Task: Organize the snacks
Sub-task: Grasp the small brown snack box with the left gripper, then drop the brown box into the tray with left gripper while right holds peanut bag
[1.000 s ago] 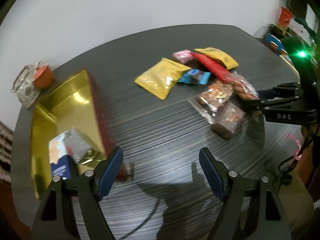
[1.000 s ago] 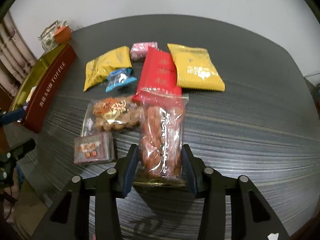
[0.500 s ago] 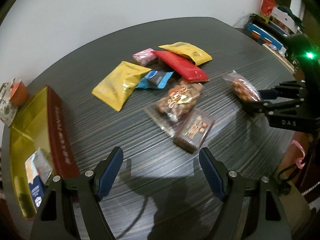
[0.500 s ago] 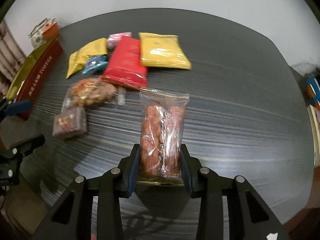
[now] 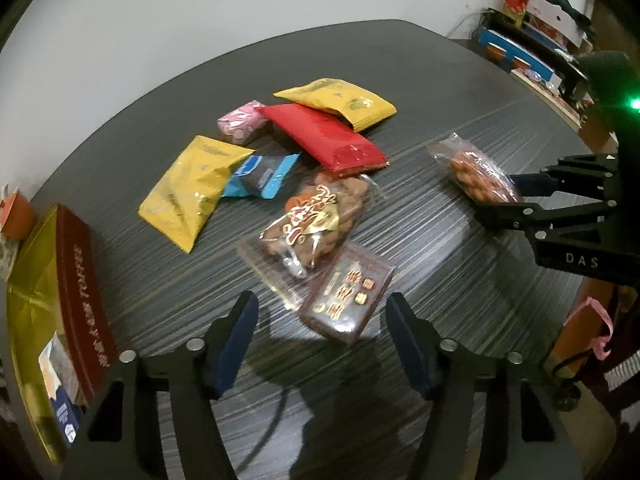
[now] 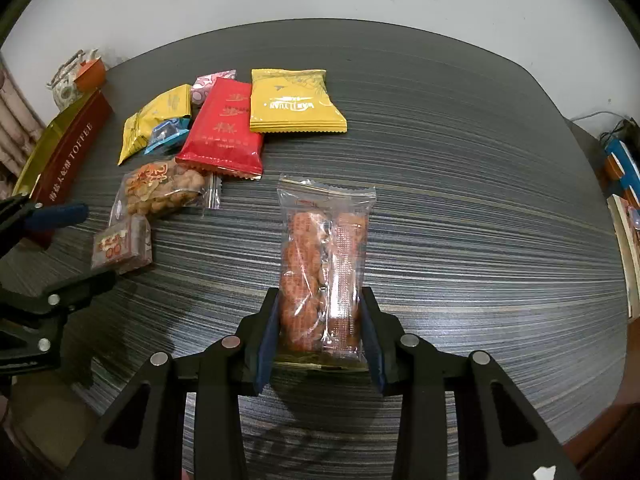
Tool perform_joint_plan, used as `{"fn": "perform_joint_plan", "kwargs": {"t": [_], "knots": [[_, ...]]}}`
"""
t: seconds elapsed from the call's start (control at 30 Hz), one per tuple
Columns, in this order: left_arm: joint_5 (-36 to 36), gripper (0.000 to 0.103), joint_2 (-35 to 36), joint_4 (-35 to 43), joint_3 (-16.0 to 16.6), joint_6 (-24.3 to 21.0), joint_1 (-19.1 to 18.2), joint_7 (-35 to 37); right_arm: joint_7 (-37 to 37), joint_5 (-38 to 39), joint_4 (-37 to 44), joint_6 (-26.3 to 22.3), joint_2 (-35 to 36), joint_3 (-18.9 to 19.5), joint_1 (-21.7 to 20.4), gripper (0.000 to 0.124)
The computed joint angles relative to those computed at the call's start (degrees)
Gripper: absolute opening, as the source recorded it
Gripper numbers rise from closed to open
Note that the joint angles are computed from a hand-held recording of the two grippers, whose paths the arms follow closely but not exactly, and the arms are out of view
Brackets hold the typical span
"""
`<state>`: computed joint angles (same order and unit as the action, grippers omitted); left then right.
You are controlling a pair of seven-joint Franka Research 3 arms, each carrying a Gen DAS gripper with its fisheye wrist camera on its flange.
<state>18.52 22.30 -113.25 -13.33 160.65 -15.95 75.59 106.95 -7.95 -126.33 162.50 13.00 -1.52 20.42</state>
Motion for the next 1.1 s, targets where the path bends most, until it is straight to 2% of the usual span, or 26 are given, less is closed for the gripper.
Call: {"fn": "perform_joint_plan", "kwargs": {"t": [0.2,0.3,0.37,0.47,0.77,0.97,1.1], "knots": [[-0.3,0.055,2.3,3.1,0.1,-2.9,-0.9,-0.3,0.0,0.2,-0.3,0.1,-0.3,0.0,-0.1,0.036],[1.0,0.053,2.6,3.3,0.8,-2.9,-1.6,-1.4,-0.2,0.0,-0.2,0.1,-0.3,0.0,-0.1,0.036],[0.6,0.045,2.4,2.9,0.2,-2.5,-1.1,-1.0,-0.2,0.2,-0.2,0.1,-0.3,0.1,-0.2,0.036],[0.5,0.041,2.0,2.6,0.1,-2.9,-1.0,-0.9,-0.2,0.1,-0.1,0.0,-0.2,0.0,-0.1,0.036],[-4.4,0.04,-1.3,-1.4,-1.9,-2.5,1.8,1.7,0.2,-0.5,0.0,-0.1,-0.1,-0.2,0.2,0.036],[-3.7,0.039,-4.1,-4.7,-0.6,-2.1,1.3,0.4,0.7,-1.1,0.2,-0.1,0.1,-0.4,0.4,0.036],[-4.8,0.039,-5.9,-6.2,-0.8,-1.4,2.3,-0.1,1.3,-1.8,0.4,-0.1,0.3,-0.6,0.7,0.036]]}}
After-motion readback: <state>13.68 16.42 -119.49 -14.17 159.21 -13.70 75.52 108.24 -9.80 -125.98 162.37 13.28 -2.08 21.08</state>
